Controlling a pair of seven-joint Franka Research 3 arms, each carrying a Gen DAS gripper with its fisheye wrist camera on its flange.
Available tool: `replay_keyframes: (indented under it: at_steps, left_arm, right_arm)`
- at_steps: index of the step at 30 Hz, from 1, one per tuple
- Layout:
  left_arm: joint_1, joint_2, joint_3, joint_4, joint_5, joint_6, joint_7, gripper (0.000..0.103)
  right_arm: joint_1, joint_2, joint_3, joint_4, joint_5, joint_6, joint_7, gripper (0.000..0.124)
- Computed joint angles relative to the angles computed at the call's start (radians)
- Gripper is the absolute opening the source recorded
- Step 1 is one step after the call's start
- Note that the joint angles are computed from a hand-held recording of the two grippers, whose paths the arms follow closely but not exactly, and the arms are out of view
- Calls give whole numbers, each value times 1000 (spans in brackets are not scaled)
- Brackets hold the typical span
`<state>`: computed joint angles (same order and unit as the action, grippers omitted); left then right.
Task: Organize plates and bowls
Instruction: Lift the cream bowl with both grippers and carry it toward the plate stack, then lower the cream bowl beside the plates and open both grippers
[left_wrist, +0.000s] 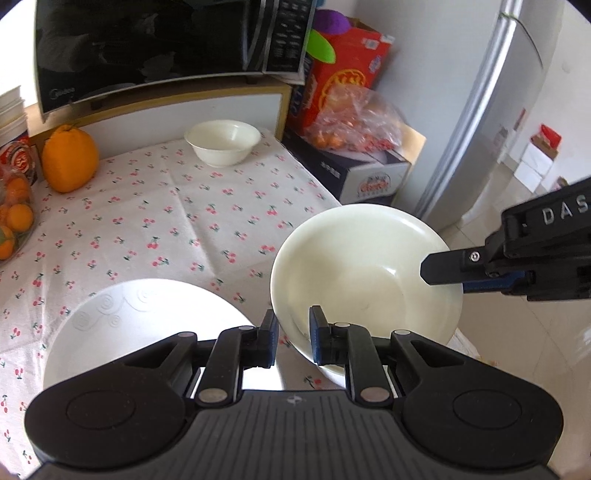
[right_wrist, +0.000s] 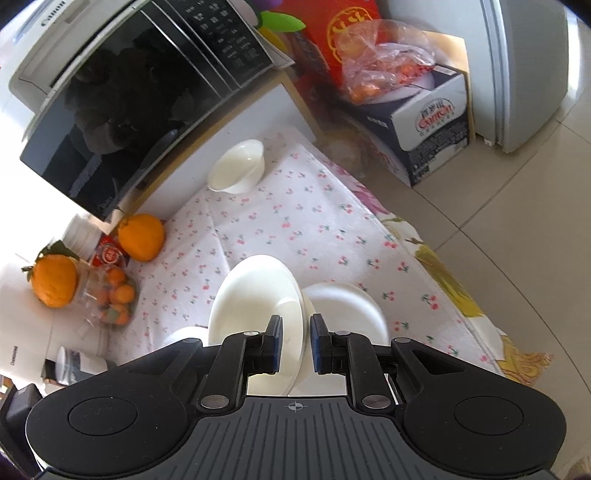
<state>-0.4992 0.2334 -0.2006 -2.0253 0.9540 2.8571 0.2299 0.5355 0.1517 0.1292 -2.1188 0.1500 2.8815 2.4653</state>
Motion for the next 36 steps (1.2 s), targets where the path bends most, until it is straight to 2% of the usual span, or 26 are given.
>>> replay_keyframes:
  at_steps: [7,19,32,36]
  left_arm:
    - [-14,36,-17,29,-56,-30,106,17]
    - [-46,60,-9,54,-68,-90,159,17]
    - [-43,75,-11,63,-103,-91,208,20]
    - [-44,76,-10,63,-112,-88,219,21]
  right_arm:
    - [-14,-4,3,-11,5,-73,-7,16]
    - [-8,33,-3,30,-24,-162,-4,16]
    - [9,64,-18,71,-91,-207,20,16]
    - [10,68,-18,78,-103,-214,14,20]
